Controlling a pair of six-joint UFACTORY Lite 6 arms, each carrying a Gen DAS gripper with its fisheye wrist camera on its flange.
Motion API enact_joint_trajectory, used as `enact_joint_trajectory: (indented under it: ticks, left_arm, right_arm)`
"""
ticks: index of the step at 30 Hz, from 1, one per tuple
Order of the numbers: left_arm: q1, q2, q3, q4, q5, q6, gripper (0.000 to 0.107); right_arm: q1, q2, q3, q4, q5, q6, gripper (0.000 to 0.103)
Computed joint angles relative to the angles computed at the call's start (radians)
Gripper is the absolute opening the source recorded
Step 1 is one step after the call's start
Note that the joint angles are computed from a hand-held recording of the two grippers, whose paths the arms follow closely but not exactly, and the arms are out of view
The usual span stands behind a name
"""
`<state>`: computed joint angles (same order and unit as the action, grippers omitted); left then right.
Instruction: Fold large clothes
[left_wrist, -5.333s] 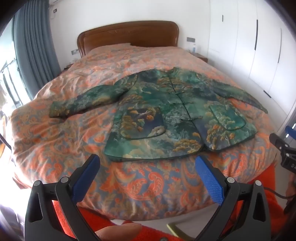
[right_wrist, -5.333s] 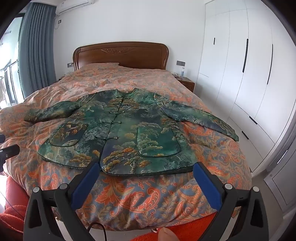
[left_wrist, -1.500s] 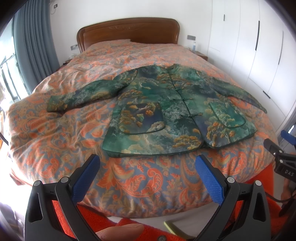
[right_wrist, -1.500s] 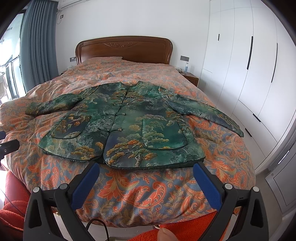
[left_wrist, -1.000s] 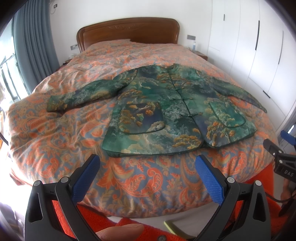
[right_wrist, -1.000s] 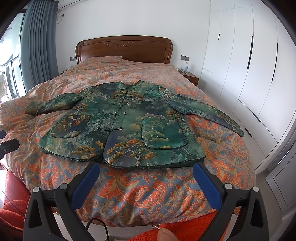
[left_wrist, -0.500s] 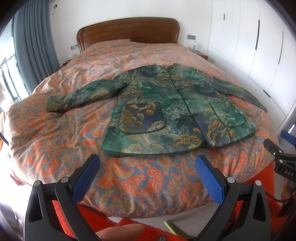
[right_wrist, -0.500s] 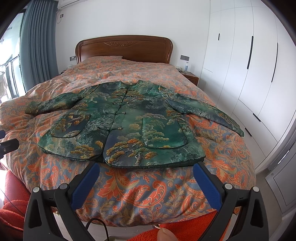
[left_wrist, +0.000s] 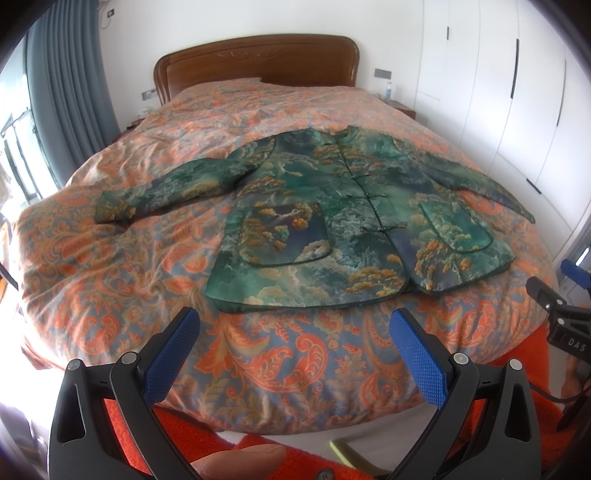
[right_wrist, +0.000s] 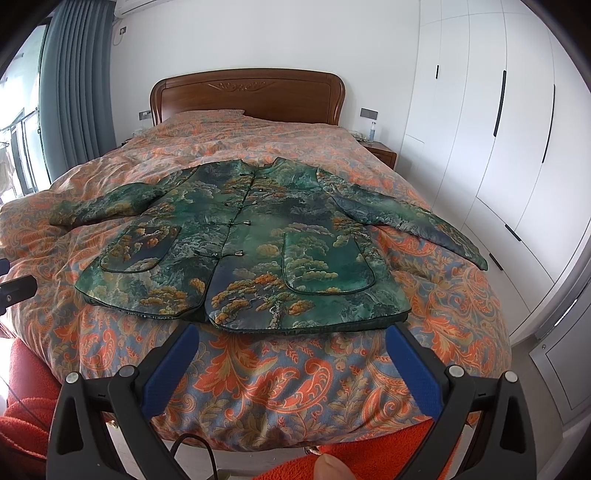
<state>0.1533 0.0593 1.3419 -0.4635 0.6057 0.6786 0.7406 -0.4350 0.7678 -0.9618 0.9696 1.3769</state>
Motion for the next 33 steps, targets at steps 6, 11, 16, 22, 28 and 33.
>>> enact_joint_trajectory:
  ticks: [6,11,16,22,28,33]
  left_arm:
    - [0.003,0.001,0.001,-0.004,0.000,0.007,0.102]
    - [0.015,-0.010,-0.032,-0.026,-0.035,0.047,0.102]
    - [0.025,0.001,-0.017,-0.021,-0.054,0.038,0.103]
    - [0.007,0.008,-0.007,0.047,-0.099,-0.024,0.103]
    - [-0.001,0.039,0.010,0.051,-0.205,-0.017,0.103]
    - [-0.016,0.143,0.071,0.290,-0.278,-0.236,0.103]
  right_arm:
    - [0.000,-0.003,-0.004,-0.003,-0.001,0.000,0.103]
    - [-0.002,0.001,0.000,-0.003,-0.001,-0.001,0.103]
    - [-0.025,0.006,-0.004,-0.028,-0.010,-0.001,0.103]
    - [-0.076,0.009,0.012,-0.053,-0.017,-0.036,0.103]
    - [-0.188,-0.015,0.035,-0.156,-0.048,-0.083,0.103]
    - [-0.392,-0.040,0.035,-0.195,-0.210,-0.138,0.103]
